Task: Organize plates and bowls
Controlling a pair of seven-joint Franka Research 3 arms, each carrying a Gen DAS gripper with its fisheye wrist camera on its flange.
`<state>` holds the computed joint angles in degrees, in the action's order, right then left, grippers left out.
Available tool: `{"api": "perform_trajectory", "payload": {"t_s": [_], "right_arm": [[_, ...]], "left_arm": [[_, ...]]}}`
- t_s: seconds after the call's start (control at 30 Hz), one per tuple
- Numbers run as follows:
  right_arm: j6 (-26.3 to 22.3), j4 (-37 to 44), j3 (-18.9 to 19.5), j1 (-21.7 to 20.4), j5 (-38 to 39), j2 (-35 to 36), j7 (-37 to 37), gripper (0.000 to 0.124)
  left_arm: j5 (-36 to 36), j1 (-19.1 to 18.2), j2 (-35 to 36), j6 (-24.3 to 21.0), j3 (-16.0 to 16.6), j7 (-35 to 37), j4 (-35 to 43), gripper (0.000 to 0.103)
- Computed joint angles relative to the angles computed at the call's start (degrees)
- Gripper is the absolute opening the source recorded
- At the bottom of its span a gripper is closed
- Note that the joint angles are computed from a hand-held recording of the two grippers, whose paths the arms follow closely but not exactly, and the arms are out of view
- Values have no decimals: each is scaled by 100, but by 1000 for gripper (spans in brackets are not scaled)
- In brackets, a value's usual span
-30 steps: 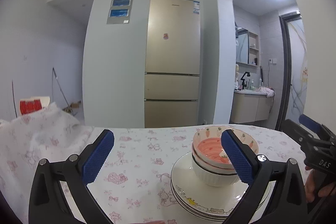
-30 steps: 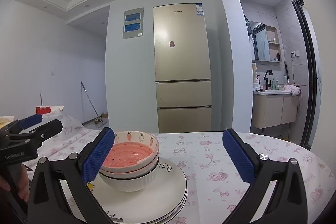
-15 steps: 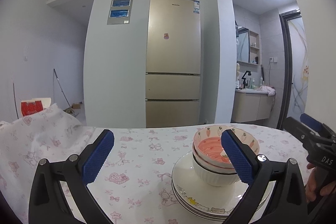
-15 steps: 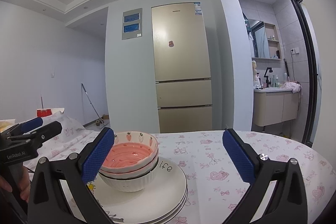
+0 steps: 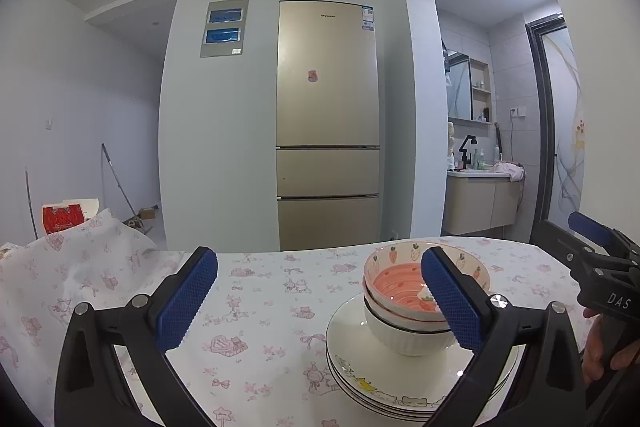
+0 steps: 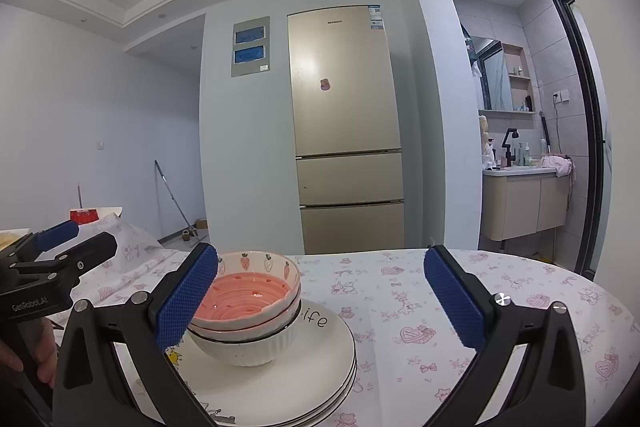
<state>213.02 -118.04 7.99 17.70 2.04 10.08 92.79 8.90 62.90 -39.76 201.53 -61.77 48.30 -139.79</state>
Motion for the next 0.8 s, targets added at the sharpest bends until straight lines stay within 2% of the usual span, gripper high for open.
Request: {"api": "perform_trajectory", "payload": {"t_s": [0.2, 0.37, 0.5, 0.8], "right_arm": [[-34, 31, 3, 27, 64, 2, -60, 103], [-37, 26, 1, 40, 102, -5, -89, 103], [-138, 76, -49, 208, 516, -4, -472, 103], [-141, 89, -9, 202, 592, 5, -548, 103]], "left_arm": [[-108, 16, -54, 178, -13, 23, -81, 103], [-134, 45, -95, 170, -61, 91, -63, 103], [-154, 24, -79, 98, -69, 69, -40, 103], [-94, 81, -116, 93, -106, 15, -8, 103]]}}
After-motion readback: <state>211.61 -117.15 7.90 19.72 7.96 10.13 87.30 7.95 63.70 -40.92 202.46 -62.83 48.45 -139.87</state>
